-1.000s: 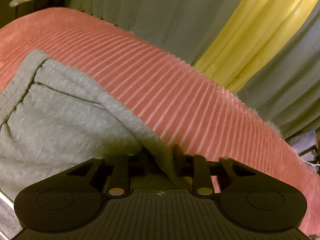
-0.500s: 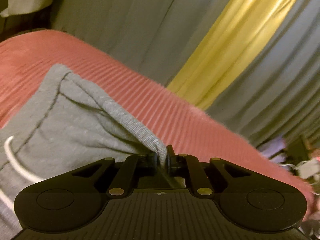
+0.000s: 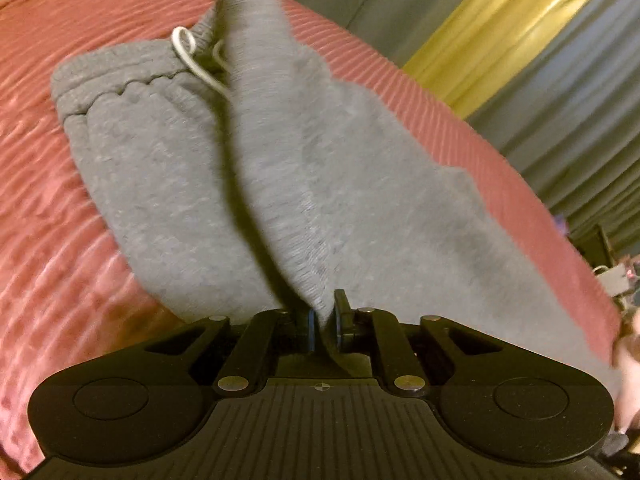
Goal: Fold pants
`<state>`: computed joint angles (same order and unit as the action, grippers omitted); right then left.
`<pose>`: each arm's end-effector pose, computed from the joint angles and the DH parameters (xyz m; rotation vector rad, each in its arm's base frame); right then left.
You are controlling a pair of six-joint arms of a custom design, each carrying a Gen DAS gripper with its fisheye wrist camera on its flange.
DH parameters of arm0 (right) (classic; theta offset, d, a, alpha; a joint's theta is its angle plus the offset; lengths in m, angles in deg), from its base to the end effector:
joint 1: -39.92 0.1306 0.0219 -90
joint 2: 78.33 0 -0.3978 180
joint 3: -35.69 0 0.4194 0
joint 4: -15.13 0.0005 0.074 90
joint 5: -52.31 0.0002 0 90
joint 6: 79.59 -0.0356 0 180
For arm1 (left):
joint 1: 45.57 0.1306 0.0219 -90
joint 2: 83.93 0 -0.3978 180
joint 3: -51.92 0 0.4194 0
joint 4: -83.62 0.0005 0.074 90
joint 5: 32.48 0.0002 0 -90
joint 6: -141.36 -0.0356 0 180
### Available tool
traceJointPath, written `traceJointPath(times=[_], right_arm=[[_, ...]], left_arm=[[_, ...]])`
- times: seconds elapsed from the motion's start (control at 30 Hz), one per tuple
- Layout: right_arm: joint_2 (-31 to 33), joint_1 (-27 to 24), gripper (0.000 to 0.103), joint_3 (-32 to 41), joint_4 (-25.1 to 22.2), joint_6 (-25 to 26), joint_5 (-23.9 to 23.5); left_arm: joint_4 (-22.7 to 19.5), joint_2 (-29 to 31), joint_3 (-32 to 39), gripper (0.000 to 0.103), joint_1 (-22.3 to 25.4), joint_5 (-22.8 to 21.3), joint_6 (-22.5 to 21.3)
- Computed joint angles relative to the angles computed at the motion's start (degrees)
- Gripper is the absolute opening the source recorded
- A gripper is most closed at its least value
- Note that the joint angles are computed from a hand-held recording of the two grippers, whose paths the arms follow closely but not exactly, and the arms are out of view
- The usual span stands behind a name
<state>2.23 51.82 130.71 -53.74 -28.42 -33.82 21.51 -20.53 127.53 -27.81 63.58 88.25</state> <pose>0.4178 0.0851 0.5386 0.6180 2.4628 0.2716 0.3099 0.0948 0.4912 -1.0845 2.2022 -0.2769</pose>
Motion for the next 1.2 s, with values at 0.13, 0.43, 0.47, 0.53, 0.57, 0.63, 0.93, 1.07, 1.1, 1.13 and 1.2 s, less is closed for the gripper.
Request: traceJointPath(times=[0.13, 0.43, 0.47, 0.53, 0.57, 0.63, 0.93, 1.07, 1.1, 1.13, 1.2], right_arm=[[-2.44, 0.39, 0.015, -3.29, 3.79, -0.59, -0.89], [-1.37, -0.48, 0.011, -4.38, 10.13, -4.62, -6.46], [-1.69, -0.79, 0.005, -4.63, 10.73, -5.23, -6.79], [-2.08, -0.94, 0.005, -4.41, 10.82, -5.36, -6.85], [-1.71, -0.89, 0.005, -4.32, 11.06, -5.02, -6.27], [-0.91, -0.65, 0.005, -3.28, 10.78, -4.30, -5.05], [-5.83, 0.36, 0.005, -5.86, 11.49, -2.61, 0.09], [-3.82, -0.02, 0.005, -7.03, 7.44, -1.97, 1.65], [-3.89, 0.28, 0.005, -7.31, 7.93, -1.34, 2.28], [-3.80, 0.61, 0.005, -7.09, 8.00, -0.70, 2.91], [-3.48, 0.77, 0.006, -6.26, 8.27, -0.01, 3.48]], left_arm=[[2.83, -0.44, 0.84, 0.045, -0.62, -6.24, -0.21], [6.18, 2.03, 1.22, 0.025, 6.85, -1.51, 11.43], [5.61, 2.17, 1.44, 0.019, 6.97, -1.78, 11.06], [4.55, 2.16, 1.87, 0.013, 6.63, -2.60, 7.61], [4.41, 1.73, 2.00, 0.012, 5.89, -3.50, 6.72], [4.21, -0.08, 2.00, 0.011, 4.75, -4.69, 6.06], [2.96, -5.07, 0.93, 0.011, 4.38, -5.23, 2.00], [0.57, -3.41, -0.90, 0.017, 5.45, -4.79, 5.70], [0.97, -3.58, -0.67, 0.018, 5.37, -5.00, 6.65], [0.66, -3.72, -0.31, 0.029, 5.24, -5.29, 6.49], [0.96, -4.25, 0.34, 0.035, 4.32, -7.34, 3.91]])
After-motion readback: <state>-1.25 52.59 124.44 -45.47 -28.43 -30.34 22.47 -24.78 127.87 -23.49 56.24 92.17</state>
